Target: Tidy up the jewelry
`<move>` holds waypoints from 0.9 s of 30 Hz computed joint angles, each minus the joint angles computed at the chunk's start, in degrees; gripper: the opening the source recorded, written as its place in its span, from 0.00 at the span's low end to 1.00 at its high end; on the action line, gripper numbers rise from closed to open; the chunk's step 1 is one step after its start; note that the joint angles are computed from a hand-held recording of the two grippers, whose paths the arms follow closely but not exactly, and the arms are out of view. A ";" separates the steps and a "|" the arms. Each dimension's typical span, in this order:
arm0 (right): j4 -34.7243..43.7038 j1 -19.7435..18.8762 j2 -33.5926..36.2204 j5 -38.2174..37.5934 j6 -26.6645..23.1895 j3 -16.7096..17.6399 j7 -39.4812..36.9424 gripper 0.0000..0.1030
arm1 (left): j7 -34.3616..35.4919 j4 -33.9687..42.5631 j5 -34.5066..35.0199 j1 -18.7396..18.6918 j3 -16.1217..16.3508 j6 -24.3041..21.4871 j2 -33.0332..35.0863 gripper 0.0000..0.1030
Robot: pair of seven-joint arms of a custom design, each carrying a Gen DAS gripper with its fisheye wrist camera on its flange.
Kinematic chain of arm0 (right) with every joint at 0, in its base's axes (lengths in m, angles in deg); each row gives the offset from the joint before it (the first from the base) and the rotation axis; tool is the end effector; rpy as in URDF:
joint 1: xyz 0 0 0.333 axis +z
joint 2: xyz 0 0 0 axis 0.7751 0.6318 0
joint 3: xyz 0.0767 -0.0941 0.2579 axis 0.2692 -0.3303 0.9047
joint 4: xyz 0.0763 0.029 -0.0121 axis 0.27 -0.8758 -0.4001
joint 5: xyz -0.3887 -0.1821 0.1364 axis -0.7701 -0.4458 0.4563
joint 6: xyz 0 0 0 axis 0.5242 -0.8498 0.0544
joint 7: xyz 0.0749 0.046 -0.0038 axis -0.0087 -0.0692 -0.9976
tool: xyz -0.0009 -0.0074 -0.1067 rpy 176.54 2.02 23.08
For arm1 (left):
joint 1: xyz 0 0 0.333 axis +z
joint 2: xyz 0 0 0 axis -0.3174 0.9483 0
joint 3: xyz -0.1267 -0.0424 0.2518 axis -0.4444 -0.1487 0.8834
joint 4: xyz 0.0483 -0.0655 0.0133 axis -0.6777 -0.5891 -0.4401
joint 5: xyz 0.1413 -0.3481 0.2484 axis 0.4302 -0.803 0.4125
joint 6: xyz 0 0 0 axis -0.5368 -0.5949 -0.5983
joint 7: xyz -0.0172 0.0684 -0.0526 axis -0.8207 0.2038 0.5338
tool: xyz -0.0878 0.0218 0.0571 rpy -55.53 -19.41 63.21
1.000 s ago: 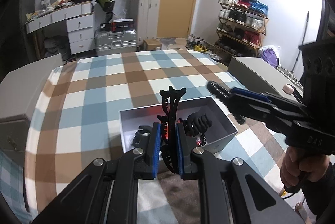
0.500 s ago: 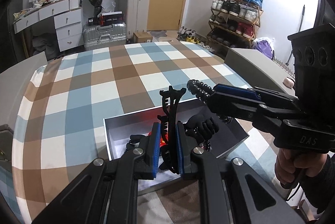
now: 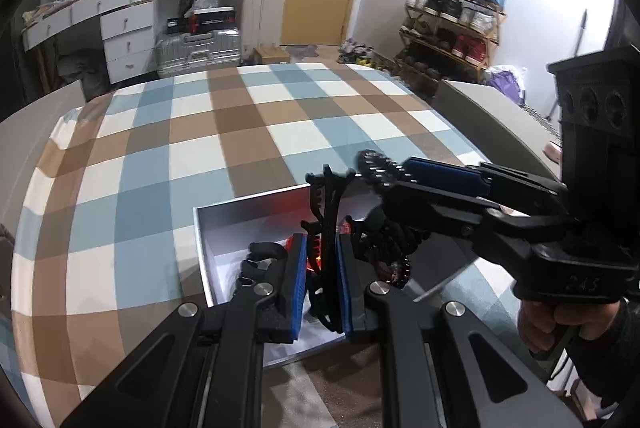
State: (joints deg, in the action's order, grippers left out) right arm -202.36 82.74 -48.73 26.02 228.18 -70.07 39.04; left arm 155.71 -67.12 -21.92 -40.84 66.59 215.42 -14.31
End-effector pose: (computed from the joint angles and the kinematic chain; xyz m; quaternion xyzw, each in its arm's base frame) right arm 0.4801 0.2453 0.5420 -0.7338 0.4451 -0.0963 0.5042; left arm 0.4110 -0.2006 0.6062 -0.5428 0.7468 -0.3534 0.1508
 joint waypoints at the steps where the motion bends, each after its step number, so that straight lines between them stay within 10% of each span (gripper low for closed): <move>1: -0.06 0.04 -0.07 0.20 0.16 -0.04 0.09 0.50 | -0.80 0.10 0.90 0.85 -0.79 -0.02 -0.01 0.19; 5: -0.73 1.07 -1.14 3.08 1.32 -1.10 -1.39 0.59 | -0.45 -1.40 0.10 0.03 0.13 2.86 -1.50 0.47; 17: -4.34 3.50 -6.07 5.02 8.76 -2.29 -0.63 0.86 | -7.93 -2.67 6.78 3.14 -3.43 5.88 -4.52 0.50; 27: -8.38 14.78 -12.43 4.07 19.64 -8.61 -4.04 1.00 | -23.68 -4.91 20.16 11.18 -11.08 9.30 -10.64 0.81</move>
